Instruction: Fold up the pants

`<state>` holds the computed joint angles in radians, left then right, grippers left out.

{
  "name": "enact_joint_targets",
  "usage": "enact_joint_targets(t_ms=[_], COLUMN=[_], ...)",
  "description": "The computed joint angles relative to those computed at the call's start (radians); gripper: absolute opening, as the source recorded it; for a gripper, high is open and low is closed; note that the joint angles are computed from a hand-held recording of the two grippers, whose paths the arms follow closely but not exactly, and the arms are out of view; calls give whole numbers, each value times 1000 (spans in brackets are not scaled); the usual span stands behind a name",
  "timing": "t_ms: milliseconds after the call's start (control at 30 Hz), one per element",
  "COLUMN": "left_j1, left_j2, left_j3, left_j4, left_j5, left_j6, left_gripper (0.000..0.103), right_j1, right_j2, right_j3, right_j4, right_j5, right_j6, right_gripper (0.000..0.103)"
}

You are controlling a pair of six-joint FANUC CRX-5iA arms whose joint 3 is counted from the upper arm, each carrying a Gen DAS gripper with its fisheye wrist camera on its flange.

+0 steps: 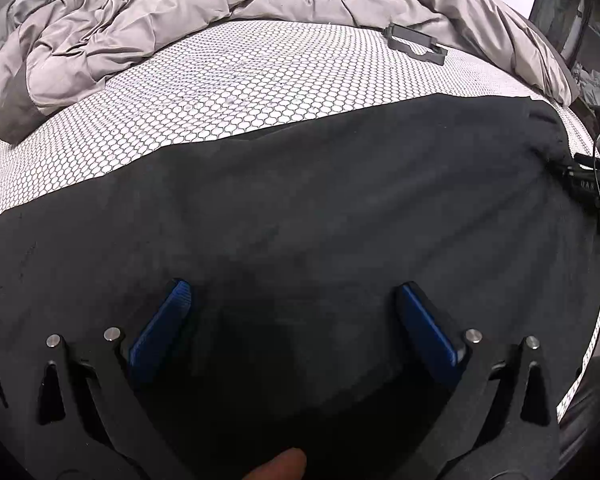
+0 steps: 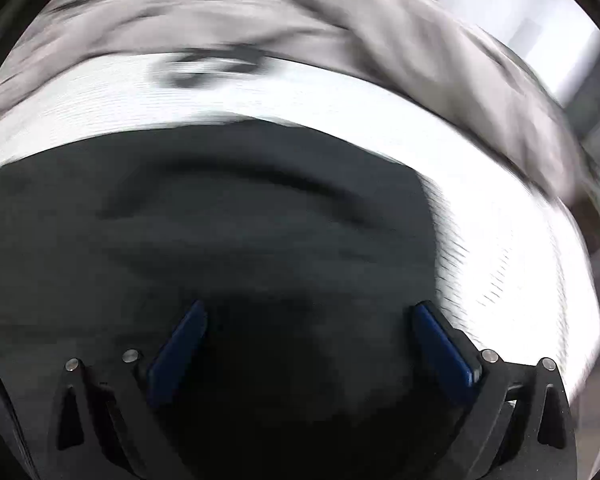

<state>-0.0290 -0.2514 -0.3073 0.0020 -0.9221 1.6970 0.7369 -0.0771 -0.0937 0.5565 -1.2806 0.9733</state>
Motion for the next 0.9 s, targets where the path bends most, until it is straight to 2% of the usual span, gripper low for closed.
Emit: enact_joint_targets(t_ms=[67,133,167,233,267,300,333,367,433,567,633,700,767,833,867,900], left_j1=[-11,-45,-44,-9,-4,-16,-32,-65,-92,-75,-68,-60,-54,-43,-39,-35], left_j2=[14,30,28,-16,-31,-23,-5,42,106,199,192,183,169,153,148,144], left_j3=[21,60,66,21,7,24,52,117,178,206,181,166,148,130,125,124], left_j4=[-28,-66,-53,72,106,87,47,-42,-107,-74,-67,-48,-49,-45,-46,-47], left_j5=[-16,-53,-68,-19,23,48,51,27,-2,-35,5,17,28,31,30,27], left_j6=[17,93,111,50,27,40,73,151,205,209,205,175,163,157,159,165], left_gripper=[102,102,102,102,102,102,102,102,102,102,102,102,102,102,102,102], right_j1=[-43,-12,9,74,91,126,135,142,149,140,151,176,158,115,93,70], right_j2=[-23,-46,-50,-90,-100,-137,-138,-106,-46,77,147,179,179,178,184,180], right_j3=[13,-11,-16,-58,-50,-58,-46,5,68,200,255,235,187,117,94,83], right_j4=[-69,-12,19,86,73,45,6,-62,-125,-305,-325,-209,-85,122,179,184], right_j5=[38,30,19,30,46,29,62,82,105,128,87,60,47,-43,-79,-101], right_j6=[13,-7,-19,-66,-61,-65,-45,5,78,168,170,128,43,-114,-162,-181], right_gripper=[102,102,102,102,102,102,102,102,102,102,102,102,102,102,102,103])
